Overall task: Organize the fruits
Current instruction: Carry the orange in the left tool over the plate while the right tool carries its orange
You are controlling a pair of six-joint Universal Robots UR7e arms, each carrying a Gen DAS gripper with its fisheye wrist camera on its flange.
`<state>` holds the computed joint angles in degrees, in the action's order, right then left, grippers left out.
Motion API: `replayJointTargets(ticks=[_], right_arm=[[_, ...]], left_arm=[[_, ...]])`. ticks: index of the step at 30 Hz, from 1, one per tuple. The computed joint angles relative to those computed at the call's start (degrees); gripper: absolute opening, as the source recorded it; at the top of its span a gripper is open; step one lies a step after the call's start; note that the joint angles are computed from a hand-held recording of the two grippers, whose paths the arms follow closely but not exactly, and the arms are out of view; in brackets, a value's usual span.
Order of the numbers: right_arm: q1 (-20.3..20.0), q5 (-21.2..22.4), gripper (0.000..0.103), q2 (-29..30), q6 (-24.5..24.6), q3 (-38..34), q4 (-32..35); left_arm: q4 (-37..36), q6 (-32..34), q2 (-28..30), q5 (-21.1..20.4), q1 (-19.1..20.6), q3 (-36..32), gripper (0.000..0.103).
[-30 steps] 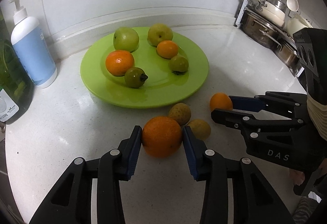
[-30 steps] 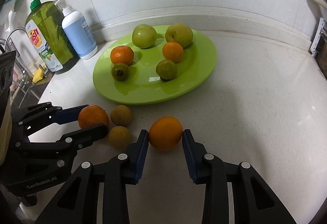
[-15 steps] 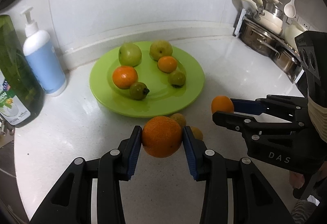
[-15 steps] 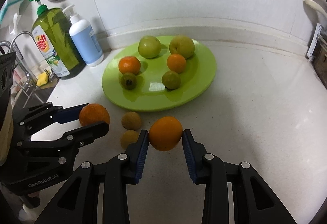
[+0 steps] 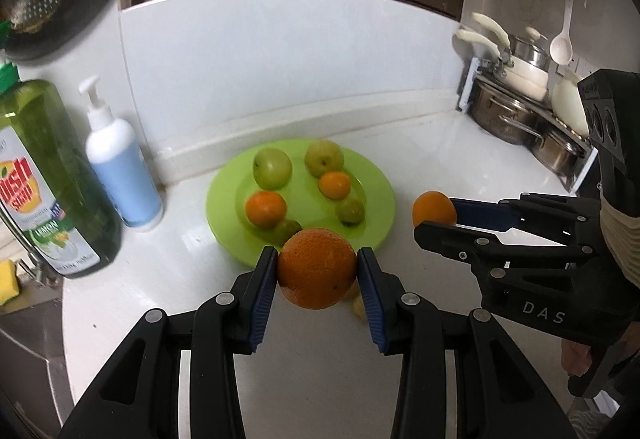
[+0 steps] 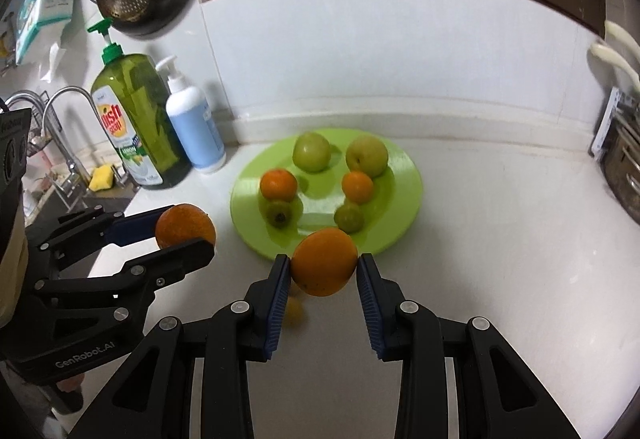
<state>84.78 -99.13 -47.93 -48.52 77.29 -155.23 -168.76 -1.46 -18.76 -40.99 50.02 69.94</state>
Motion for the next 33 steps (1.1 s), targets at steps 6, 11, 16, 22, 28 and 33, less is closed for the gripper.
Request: replayJointTargets(ticks=[6,11,16,22,28,33], right_arm=[[0.9,0.5,0.035,2.0,-0.3,-3.1,0.9],[1.7,0.2,0.035,4.8,-0.5,-6.7,2.0],[2.4,-0.7,0.035,8.7,-1.3,-11.9,3.9],[2.9,-2.1,0.035,13.7,-1.1,-19.6,7.4],[3.0,-4.0,0.035,18.3,-0.3,-26.5,11.3],[3.0,-5.3,0.035,21.2,0.3,-30.8,13.9]], left_arm=[[0.7,1.9,0.6,1.3,0.8,-3.0,0.04],[2.4,3.8,1.6,1.3,1.9,-6.7,0.04],[5.5,6.7,3.9,1.3,3.6,-13.3,0.04],[11.2,7.6,7.4,0.1,5.9,-22.0,0.04],[17.9,7.0,11.0,-0.7,7.9,-29.8,0.04],[23.2,6.0,13.8,-1.8,9.2,-35.9,0.04]])
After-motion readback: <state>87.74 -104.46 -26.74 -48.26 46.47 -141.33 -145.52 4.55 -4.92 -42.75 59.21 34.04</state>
